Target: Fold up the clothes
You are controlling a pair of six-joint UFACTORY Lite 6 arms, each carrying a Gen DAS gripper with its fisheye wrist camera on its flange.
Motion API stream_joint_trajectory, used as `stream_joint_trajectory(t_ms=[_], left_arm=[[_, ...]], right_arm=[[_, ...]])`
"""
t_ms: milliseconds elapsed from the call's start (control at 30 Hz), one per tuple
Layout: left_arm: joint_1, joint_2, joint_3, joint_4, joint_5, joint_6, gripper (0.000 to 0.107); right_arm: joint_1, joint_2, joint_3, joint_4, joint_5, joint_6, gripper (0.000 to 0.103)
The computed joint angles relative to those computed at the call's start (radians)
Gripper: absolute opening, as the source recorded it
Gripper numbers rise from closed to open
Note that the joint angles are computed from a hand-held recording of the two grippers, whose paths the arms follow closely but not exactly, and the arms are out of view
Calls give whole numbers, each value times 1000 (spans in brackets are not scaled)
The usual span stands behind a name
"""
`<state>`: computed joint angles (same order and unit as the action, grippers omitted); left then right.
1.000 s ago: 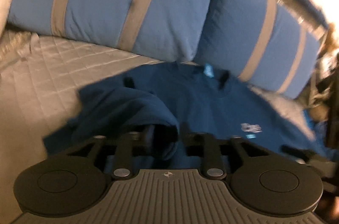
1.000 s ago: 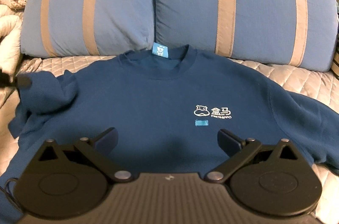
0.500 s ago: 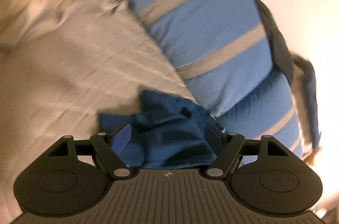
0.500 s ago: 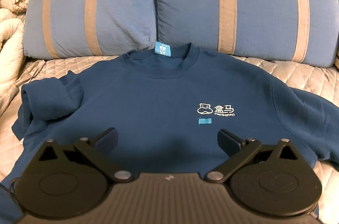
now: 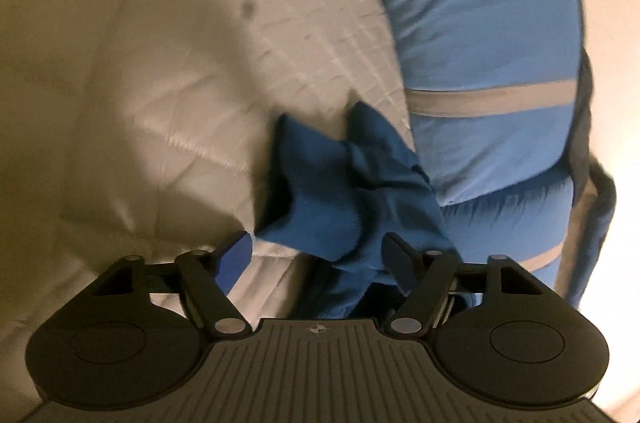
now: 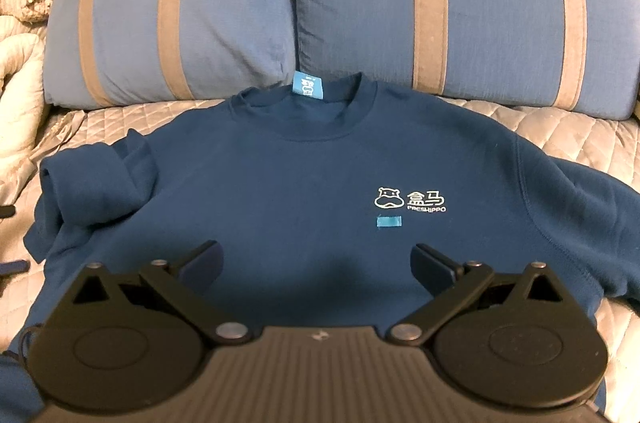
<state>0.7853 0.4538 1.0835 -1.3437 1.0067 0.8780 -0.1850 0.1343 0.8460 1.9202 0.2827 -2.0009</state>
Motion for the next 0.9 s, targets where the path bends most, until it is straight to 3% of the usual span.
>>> stream_joint_trajectory(t_ms=[67, 133, 167, 200, 467, 767, 900], left_arm=[[-10, 38, 24, -7, 5, -36, 57], [-22, 70, 47, -11, -1, -82, 38], [-30, 83, 56, -9, -12, -102, 20], [-40, 82, 59, 0, -34, -103, 13], [-146, -141, 12, 137, -320, 15, 10], [-209, -400, -14, 485, -589, 25, 10], [-188, -450, -9, 657, -656, -43, 10]], right_arm=[[3, 5, 5, -7, -4, 9, 103], [4, 7, 7, -17, -7, 22, 103], [5, 9, 9, -18, -10, 25, 103], [6, 12, 11, -23, -12, 30, 103], [5, 27, 28, -76, -19, 85, 103], [6, 27, 25, -86, -16, 81, 103], [-6, 26, 26, -132, 13, 123, 103]])
